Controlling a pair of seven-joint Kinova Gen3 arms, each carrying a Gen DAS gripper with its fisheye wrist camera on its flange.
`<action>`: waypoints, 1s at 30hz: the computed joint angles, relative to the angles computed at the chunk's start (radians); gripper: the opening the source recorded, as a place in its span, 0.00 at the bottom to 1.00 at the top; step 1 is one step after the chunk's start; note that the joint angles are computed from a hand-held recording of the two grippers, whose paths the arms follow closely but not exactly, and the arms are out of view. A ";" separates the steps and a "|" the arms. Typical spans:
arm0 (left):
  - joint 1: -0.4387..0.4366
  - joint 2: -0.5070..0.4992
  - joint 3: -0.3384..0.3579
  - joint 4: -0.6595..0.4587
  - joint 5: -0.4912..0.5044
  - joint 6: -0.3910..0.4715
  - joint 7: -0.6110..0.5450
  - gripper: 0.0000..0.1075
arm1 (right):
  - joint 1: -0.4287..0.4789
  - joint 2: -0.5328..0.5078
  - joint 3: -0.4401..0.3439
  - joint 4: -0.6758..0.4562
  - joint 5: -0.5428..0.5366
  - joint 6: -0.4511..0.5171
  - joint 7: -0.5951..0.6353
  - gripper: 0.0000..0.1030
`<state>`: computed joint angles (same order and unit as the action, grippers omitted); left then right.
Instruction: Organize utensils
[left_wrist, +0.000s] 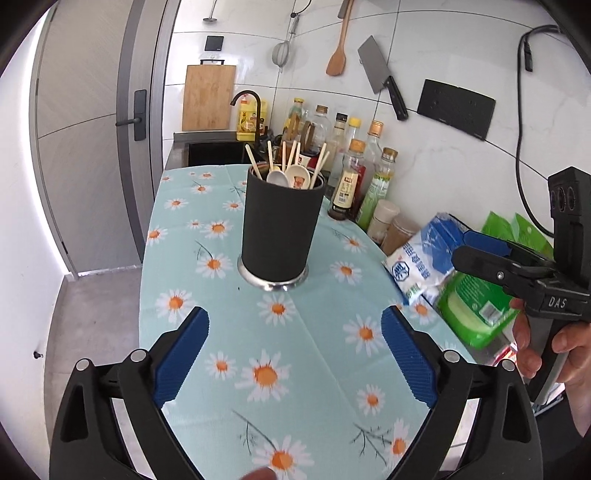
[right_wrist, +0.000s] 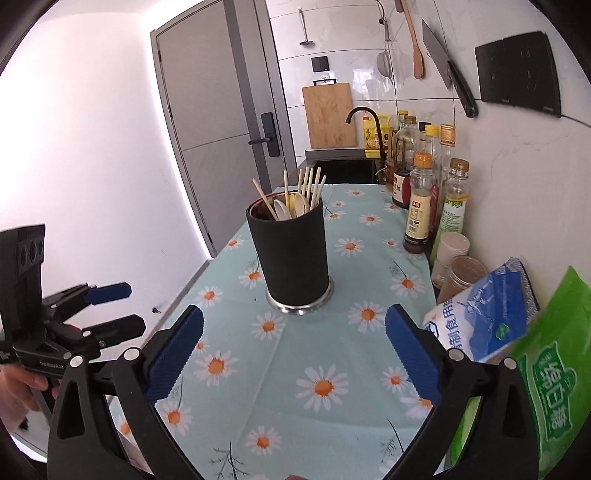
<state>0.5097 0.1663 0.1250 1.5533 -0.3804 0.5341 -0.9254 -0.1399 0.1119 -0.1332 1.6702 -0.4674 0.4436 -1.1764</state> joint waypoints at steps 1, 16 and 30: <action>0.004 -0.006 -0.001 0.007 -0.004 0.002 0.007 0.90 | -0.008 -0.012 0.002 0.015 0.016 -0.003 -0.014 0.95; -0.016 -0.065 0.045 0.112 0.045 -0.009 -0.013 0.90 | -0.101 -0.095 0.023 0.138 0.242 -0.024 -0.314 0.95; -0.038 -0.108 0.073 0.162 0.061 0.001 0.006 0.90 | -0.137 -0.142 0.009 0.202 0.355 -0.046 -0.461 0.95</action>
